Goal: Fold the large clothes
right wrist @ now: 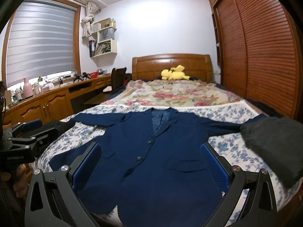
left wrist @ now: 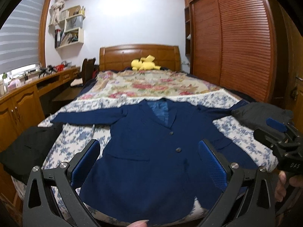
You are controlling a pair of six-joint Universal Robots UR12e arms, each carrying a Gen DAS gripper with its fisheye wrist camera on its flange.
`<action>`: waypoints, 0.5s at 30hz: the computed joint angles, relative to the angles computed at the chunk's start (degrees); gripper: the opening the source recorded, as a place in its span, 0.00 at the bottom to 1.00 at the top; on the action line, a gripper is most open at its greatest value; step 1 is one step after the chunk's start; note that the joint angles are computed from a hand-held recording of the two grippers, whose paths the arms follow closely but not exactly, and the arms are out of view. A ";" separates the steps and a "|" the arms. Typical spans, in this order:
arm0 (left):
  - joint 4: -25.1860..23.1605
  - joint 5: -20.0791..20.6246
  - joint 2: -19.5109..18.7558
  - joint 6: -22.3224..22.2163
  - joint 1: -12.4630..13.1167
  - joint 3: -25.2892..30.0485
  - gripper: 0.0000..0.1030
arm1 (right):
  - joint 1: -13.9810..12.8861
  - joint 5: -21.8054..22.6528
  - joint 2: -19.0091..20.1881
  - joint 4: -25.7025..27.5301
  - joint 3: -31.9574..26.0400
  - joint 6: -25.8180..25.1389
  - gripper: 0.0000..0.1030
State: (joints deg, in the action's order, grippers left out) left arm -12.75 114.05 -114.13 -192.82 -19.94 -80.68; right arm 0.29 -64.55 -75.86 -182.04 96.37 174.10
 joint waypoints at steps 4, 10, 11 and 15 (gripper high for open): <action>-1.26 -1.11 -0.41 -1.62 0.99 -0.55 1.00 | 0.43 -0.16 1.63 2.53 -1.88 -0.48 1.00; -3.11 -2.35 -1.08 -3.04 2.16 -0.91 1.00 | 1.22 -0.03 4.21 5.57 -5.51 -1.96 1.00; -3.52 -2.42 -1.18 -3.23 2.35 -1.00 1.00 | 1.32 0.22 4.66 6.12 -6.16 -2.16 1.00; -5.14 -3.06 -1.55 -4.27 3.14 -1.11 1.00 | 1.80 0.59 6.55 7.89 -8.75 -3.30 1.00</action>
State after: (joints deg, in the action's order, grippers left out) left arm -17.89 111.00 -115.68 -197.09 -16.80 -81.79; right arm 2.09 -63.97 -69.30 -174.15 87.61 170.81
